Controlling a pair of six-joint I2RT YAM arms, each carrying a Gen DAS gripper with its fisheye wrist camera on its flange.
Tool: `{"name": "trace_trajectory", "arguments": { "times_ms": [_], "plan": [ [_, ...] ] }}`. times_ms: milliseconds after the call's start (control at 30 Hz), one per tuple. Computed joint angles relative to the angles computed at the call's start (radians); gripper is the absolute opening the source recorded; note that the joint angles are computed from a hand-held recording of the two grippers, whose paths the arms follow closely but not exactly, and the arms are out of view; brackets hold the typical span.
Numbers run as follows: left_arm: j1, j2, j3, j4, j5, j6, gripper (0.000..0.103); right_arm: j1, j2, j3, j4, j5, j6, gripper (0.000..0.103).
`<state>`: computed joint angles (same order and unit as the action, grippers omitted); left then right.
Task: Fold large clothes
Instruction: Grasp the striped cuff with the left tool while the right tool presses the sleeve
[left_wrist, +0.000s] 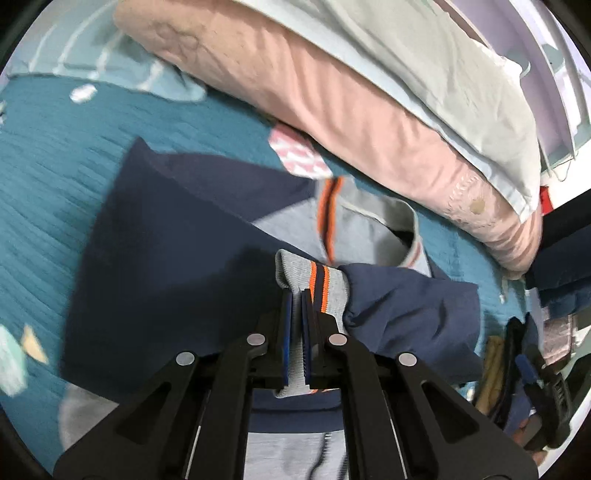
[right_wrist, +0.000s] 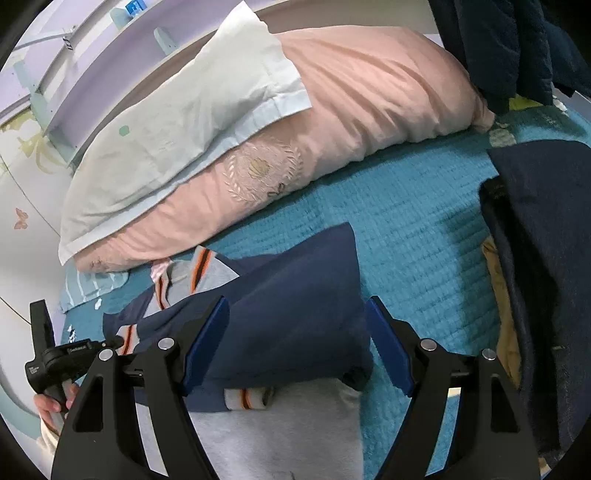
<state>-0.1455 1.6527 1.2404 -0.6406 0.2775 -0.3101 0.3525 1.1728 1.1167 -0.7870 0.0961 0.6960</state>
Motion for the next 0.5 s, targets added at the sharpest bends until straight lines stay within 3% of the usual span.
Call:
{"name": "trace_trajectory", "arguments": {
  "times_ms": [67, 100, 133, 167, 200, 267, 333, 433, 500],
  "plan": [
    [0.028, -0.005, 0.020, -0.025, -0.019, 0.033, 0.005, 0.031, 0.070, 0.022, 0.027, 0.019, -0.031, 0.071],
    [0.049, 0.003, 0.031, -0.040, -0.006, 0.047, 0.005, 0.041, 0.113, 0.034, 0.028, 0.025, -0.034, 0.051],
    [0.064, 0.014, 0.037, -0.052, 0.007, 0.058, 0.005, 0.038, 0.145, 0.030, 0.045, -0.004, -0.038, 0.024],
    [0.071, 0.031, 0.036, -0.057, 0.010, 0.069, 0.005, 0.028, 0.189, 0.004, 0.087, -0.066, -0.035, 0.015],
    [0.075, 0.044, 0.035, -0.060, 0.006, 0.082, 0.005, 0.037, 0.240, 0.002, 0.075, -0.056, -0.035, 0.004],
    [0.068, 0.066, 0.013, -0.046, -0.021, 0.090, 0.005, 0.061, 0.336, -0.012, 0.023, 0.038, -0.024, 0.000],
    [0.085, 0.069, -0.009, -0.039, -0.011, 0.081, 0.005, 0.009, 0.262, -0.151, 0.130, -0.055, 0.018, 0.000],
    [0.137, 0.031, -0.049, -0.017, 0.056, 0.081, 0.005, 0.017, 0.201, -0.132, 0.038, -0.064, 0.022, 0.000],
    [0.153, 0.021, -0.049, -0.036, 0.044, 0.103, 0.005, 0.033, 0.171, -0.128, 0.008, -0.069, 0.020, 0.000]
  ]
}}
